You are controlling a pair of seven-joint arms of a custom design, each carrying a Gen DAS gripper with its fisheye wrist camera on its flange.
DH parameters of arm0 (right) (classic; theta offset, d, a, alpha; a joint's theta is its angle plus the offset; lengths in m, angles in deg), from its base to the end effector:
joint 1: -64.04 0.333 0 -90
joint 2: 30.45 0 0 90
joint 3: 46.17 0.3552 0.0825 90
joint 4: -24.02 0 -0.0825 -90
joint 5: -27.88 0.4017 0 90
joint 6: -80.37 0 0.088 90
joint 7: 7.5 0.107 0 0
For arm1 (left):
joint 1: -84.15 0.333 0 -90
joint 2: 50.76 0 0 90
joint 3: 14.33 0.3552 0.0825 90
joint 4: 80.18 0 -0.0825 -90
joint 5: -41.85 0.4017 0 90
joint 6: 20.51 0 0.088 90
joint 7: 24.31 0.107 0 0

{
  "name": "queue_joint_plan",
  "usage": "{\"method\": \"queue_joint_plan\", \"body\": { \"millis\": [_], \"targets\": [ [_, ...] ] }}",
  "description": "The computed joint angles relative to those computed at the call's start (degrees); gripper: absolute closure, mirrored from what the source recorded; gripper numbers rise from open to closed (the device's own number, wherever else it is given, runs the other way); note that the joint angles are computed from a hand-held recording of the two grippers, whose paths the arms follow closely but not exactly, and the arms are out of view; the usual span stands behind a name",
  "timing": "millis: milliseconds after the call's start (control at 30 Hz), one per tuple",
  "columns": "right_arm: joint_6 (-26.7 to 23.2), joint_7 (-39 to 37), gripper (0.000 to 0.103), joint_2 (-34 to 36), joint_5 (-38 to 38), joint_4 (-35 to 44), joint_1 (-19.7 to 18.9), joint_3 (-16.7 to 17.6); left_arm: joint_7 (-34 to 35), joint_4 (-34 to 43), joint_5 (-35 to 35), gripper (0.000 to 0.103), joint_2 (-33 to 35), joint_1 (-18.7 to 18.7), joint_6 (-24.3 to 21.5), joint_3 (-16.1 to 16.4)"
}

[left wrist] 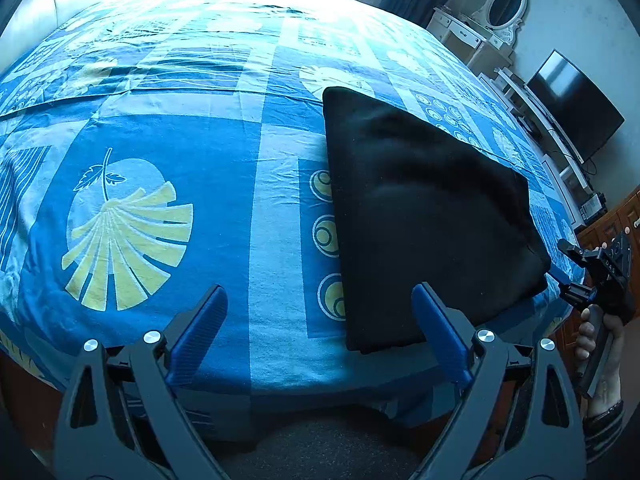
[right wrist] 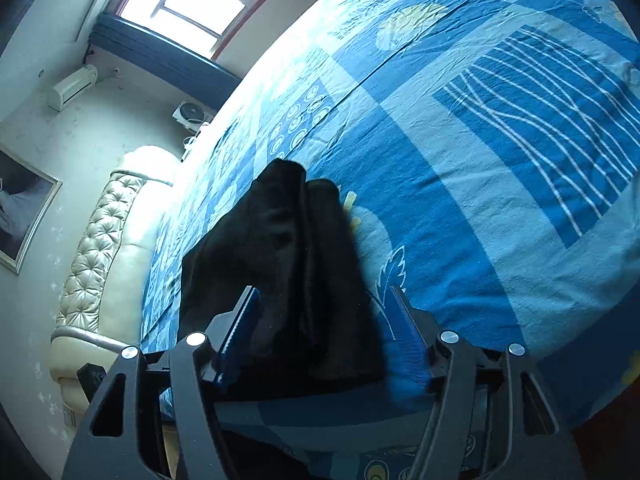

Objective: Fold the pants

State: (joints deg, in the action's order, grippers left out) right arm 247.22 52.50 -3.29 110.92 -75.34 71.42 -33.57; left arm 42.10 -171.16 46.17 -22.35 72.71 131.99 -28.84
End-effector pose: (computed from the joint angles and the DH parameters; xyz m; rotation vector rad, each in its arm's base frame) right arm 0.6948 0.1656 0.3714 -1.0813 1.8945 0.1809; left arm 0.7001 -0.3027 0.4490 -1.9936 2.0576 -0.8505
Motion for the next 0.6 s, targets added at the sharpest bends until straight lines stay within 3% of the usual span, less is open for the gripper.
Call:
{"method": "queue_joint_plan", "body": {
  "millis": [100,267,600],
  "targets": [
    [-2.0,-4.7,0.037,0.6,7.5,0.4,-1.4,0.9,1.5,0.2,-2.4,0.010,0.4,1.6,0.3,-1.7],
    [-6.0,-2.9,0.036,2.5,5.2,1.5,-0.6,-0.4,10.3,2.9,-12.9,0.010,3.9,6.8,-1.8,-8.4],
    [-9.9,-4.2,0.026,5.7,3.1,5.8,-0.6,0.7,19.4,12.5,-26.8,0.010,13.1,8.4,-6.7,-12.8]
  ]
}}
